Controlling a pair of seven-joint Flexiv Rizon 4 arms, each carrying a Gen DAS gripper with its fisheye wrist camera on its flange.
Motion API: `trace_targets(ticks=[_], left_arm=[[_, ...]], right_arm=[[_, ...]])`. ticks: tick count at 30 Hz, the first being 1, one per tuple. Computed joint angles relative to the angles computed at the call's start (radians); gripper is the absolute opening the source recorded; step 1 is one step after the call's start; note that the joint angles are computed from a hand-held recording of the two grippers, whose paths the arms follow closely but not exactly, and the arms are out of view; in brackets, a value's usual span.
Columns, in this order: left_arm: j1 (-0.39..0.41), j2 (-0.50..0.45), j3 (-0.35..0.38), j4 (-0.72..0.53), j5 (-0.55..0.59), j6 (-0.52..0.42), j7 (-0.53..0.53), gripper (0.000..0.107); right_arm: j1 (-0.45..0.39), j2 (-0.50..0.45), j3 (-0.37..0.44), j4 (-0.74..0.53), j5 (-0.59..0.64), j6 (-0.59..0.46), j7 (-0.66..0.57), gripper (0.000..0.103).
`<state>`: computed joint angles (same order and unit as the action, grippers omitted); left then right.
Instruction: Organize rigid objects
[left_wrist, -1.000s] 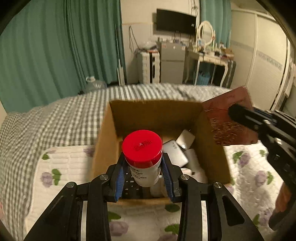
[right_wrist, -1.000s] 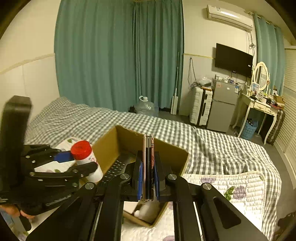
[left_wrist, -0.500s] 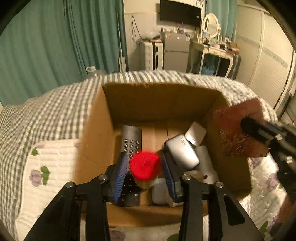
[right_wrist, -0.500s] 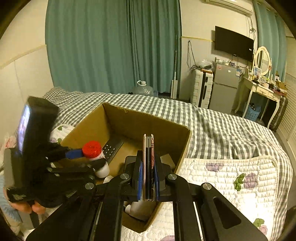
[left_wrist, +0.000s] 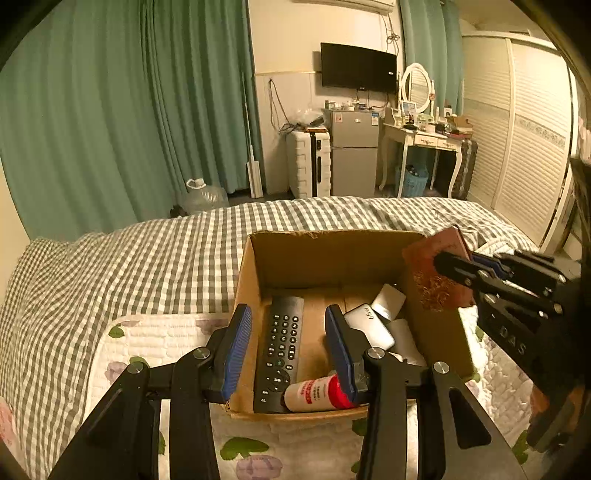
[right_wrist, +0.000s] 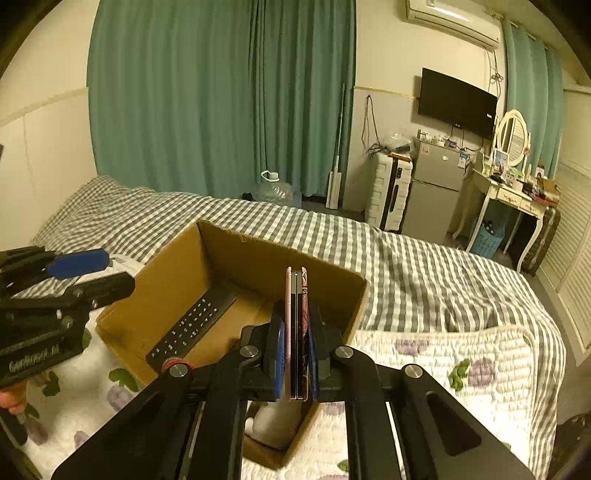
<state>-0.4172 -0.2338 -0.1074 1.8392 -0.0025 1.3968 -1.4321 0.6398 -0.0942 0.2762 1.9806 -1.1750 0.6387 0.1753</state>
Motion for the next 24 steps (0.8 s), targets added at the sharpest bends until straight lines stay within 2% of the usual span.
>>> trace_targets(ticks=[4, 8, 11, 12, 13, 14, 15, 17, 18, 19, 22, 24], left_arm=[[0.026, -0.031, -0.024, 0.013, -0.035, 0.036, 0.043, 0.044], [0.031, -0.060, -0.022, 0.001, -0.052, 0.041, 0.064, 0.044], [0.042, -0.076, -0.035, -0.003, -0.080, 0.054, 0.084, 0.044], [0.046, -0.077, -0.041, 0.000, -0.091, 0.060, 0.091, 0.044], [0.048, -0.077, -0.045, 0.003, -0.100, 0.067, 0.096, 0.044], [0.046, -0.075, -0.045, 0.005, -0.105, 0.067, 0.099, 0.044], [0.034, -0.072, -0.032, 0.002, -0.098, 0.060, 0.089, 0.044], [-0.001, -0.057, 0.008, -0.007, -0.063, 0.047, 0.052, 0.045], [-0.010, -0.049, 0.019, -0.009, -0.049, 0.043, 0.037, 0.046], [-0.027, -0.033, 0.038, -0.009, -0.025, 0.036, 0.009, 0.053], [-0.057, 0.024, 0.072, -0.002, 0.046, 0.035, -0.080, 0.054], [-0.045, 0.070, 0.057, 0.018, 0.058, 0.043, -0.093, 0.055]], right_arm=[[-0.022, -0.048, -0.028, -0.031, -0.004, 0.109, -0.018, 0.009], [0.003, -0.113, -0.048, -0.078, 0.017, 0.076, -0.063, 0.009], [0.008, -0.128, -0.064, -0.079, 0.031, 0.083, -0.058, 0.012], [0.018, -0.128, -0.067, -0.081, 0.030, 0.052, -0.052, 0.016], [0.026, -0.122, -0.070, -0.080, 0.019, 0.020, -0.042, 0.035], [0.028, -0.113, -0.072, -0.074, 0.006, 0.005, -0.024, 0.061], [0.026, -0.099, -0.072, -0.063, -0.013, 0.000, 0.009, 0.064], [0.018, -0.068, -0.068, -0.041, -0.057, -0.008, 0.082, 0.065], [0.015, -0.055, -0.059, -0.041, -0.051, -0.018, 0.085, 0.065], [0.014, -0.051, -0.052, -0.044, -0.046, -0.029, 0.081, 0.065], [0.026, -0.019, -0.023, -0.043, -0.043, -0.092, 0.085, 0.065], [0.030, 0.006, -0.004, -0.044, -0.034, -0.120, 0.084, 0.065]])
